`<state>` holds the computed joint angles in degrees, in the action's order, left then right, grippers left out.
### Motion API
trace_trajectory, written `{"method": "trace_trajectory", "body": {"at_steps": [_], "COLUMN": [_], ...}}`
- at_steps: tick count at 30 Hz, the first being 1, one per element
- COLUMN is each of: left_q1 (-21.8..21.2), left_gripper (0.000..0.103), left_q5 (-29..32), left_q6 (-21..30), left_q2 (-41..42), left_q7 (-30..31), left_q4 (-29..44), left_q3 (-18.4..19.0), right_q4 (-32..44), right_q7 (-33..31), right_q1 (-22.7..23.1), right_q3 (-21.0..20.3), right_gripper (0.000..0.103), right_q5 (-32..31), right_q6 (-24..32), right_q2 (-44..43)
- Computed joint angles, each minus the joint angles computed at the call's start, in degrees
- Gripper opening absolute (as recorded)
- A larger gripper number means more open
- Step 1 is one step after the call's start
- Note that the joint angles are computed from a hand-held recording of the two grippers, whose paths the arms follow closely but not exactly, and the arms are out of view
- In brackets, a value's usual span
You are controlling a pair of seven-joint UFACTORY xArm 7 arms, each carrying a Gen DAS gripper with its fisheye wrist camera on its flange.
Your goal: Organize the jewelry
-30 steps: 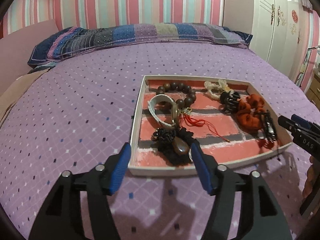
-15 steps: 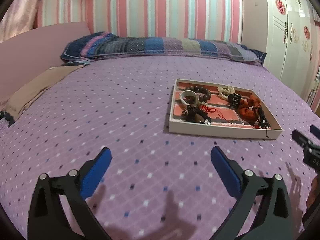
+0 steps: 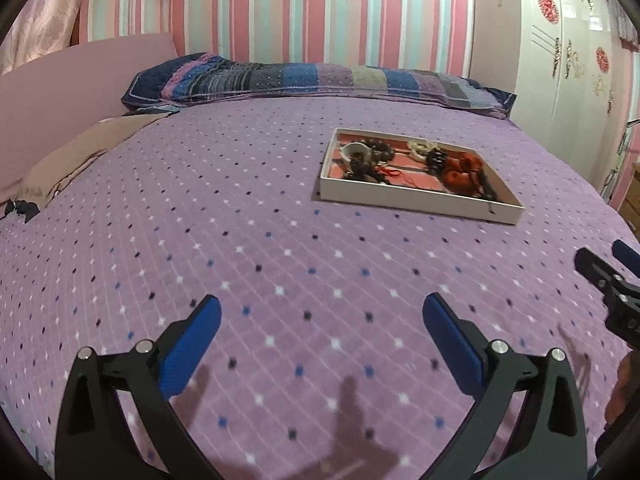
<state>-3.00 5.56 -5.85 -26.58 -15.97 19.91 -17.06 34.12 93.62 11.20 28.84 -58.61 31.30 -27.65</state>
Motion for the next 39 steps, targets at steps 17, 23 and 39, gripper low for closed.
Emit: {"method": "trace_trajectory", "body": {"at_steps": [17, 23, 39], "left_q1": [1.48, 2.05, 2.19], "left_gripper": [0.099, 0.099, 0.099], "left_q5": [0.64, 1.19, 1.50], "left_q6": [-0.77, -0.61, -0.63], "left_q2": [-10.20, -9.92, -10.20], "left_q7": [-2.38, -2.52, -2.52], "left_q4": [-5.07, -4.98, -4.81], "left_q3": [-4.04, -4.54, -4.64], "right_q4": [-2.88, -2.46, -1.72], "right_q7": [-1.77, -2.08, -2.33], "right_q1": [1.26, 0.95, 0.30], "right_q3": [3.17, 4.21, 5.68], "right_gripper": [0.099, 0.099, 0.099], "right_q5": [8.57, 9.01, 9.03], "right_q6": [2.79, 4.53, 6.50], "right_q2": [-5.40, -6.39, -6.95]}}
